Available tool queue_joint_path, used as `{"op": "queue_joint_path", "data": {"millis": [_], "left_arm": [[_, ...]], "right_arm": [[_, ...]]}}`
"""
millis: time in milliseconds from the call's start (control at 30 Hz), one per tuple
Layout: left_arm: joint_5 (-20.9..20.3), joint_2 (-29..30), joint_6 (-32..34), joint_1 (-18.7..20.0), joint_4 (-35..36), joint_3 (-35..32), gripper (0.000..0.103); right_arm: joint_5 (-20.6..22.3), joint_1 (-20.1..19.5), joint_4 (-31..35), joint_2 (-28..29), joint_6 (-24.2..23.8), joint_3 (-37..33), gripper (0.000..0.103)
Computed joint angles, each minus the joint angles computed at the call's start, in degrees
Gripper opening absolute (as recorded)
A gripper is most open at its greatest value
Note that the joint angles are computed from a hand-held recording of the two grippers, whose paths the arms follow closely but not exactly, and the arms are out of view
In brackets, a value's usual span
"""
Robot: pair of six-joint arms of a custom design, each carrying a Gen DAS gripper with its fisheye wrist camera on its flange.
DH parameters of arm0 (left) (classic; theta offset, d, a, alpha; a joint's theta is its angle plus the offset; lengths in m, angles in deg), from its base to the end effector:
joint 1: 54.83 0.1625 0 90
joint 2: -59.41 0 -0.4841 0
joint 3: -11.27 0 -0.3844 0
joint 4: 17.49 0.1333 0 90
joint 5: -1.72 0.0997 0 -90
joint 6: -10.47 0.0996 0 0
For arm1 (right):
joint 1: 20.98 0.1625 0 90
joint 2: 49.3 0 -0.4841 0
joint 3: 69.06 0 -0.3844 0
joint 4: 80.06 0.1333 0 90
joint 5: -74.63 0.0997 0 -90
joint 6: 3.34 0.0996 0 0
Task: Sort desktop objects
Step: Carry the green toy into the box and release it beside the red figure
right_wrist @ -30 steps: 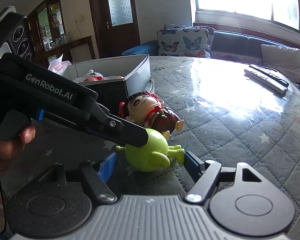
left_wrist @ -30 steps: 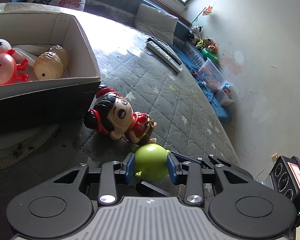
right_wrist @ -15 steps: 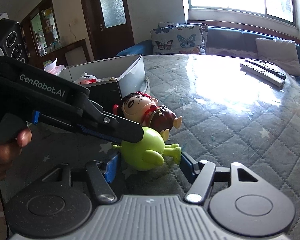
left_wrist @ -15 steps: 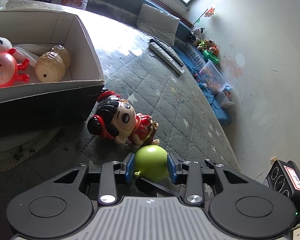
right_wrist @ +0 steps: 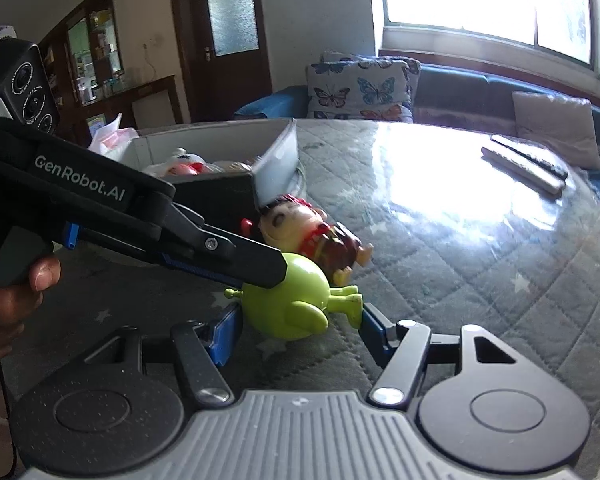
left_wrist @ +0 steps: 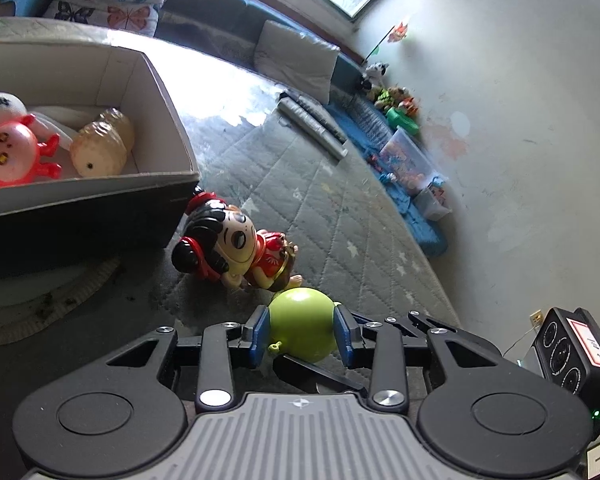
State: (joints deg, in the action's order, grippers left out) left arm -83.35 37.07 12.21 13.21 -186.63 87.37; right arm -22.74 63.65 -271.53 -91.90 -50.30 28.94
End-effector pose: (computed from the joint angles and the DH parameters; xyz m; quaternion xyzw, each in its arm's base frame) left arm -0.1705 -0.8021 -0.0105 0.1909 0.9558 -0.2234 0.0028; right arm 0.0531 -0.7231 0.1770 0.3025 -0.8675 0.3244 0.2253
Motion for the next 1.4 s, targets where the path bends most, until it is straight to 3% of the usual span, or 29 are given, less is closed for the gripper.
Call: {"op": "queue_joint_path", "data": {"millis": [333, 600, 1067, 1400], "left_arm": [[1.56, -4.25, -0.94, 0.28, -8.17, 4.90, 0.037], [3.65, -5.05, -1.03, 1.88, -10.75, 1.20, 0.037], [6.28, 1.25, -3.34, 5.90, 1.66, -17.06, 0.036], [6.81, 3.53, -4.09, 6.52, 6.11, -21.70, 0.036]], "right_arm": [[1.75, 3.61, 2.00, 1.36, -4.28, -2.58, 0.064], [3.23, 7.20, 9.21, 6.80, -6.37, -13.35, 0.064], [-0.28, 9.07, 31.43, 19.85, -3.74, -40.71, 0.064], [-2.90, 8.80, 33.75, 22.08, -3.58, -44.03, 0.064]]}}
